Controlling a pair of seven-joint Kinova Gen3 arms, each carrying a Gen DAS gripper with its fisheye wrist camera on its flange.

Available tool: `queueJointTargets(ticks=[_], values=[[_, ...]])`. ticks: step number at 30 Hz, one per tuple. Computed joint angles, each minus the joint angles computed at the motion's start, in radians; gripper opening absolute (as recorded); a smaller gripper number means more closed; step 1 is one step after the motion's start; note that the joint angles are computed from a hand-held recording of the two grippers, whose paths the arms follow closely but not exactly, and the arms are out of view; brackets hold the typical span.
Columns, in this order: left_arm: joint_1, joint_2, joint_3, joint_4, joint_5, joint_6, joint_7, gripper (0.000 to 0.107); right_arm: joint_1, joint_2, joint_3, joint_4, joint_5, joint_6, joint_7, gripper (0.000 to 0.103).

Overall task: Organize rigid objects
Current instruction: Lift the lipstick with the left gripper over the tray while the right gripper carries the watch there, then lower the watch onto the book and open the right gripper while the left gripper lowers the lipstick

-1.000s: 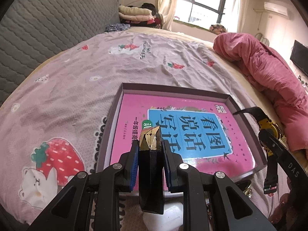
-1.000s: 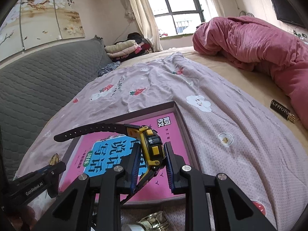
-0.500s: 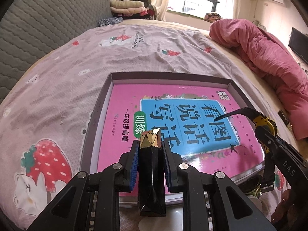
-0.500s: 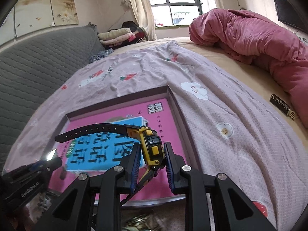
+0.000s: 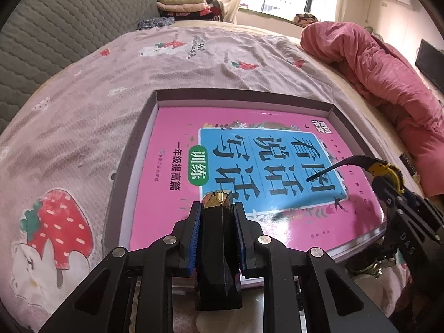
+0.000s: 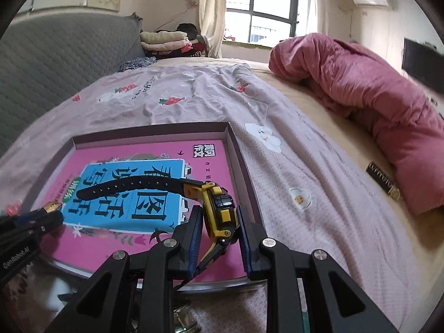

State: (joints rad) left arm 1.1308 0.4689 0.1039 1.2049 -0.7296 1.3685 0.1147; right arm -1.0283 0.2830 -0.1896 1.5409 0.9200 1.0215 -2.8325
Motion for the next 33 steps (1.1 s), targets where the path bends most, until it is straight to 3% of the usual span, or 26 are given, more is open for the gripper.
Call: queueJointTargets(ticks=[6,12,17,26,33], values=[[-0.006,-0.014,0.002,0.028,0.000,-0.026,0.015,0.022,0.005,0.023,0.002,-0.045,-0.036,0.048,0.075,0.026],[-0.026,-0.036,0.012,0.068,0.010,-0.075,0.045,0.022,-0.033,0.042,0.016,-0.056,0.009,0.095,0.110,0.026],[-0.032,-0.037,0.016,0.072,0.010,-0.071,0.040,0.022,-0.009,0.024,0.015,-0.044,-0.022,0.061,0.109,0.026],[-0.026,-0.024,0.012,0.055,0.006,-0.045,0.046,0.022,0.006,-0.010,-0.001,0.007,0.015,0.034,0.041,0.033],[-0.027,-0.024,0.004,0.064,-0.002,-0.036,0.076,0.022,0.022,-0.078,-0.029,0.116,0.098,-0.033,-0.073,0.041]])
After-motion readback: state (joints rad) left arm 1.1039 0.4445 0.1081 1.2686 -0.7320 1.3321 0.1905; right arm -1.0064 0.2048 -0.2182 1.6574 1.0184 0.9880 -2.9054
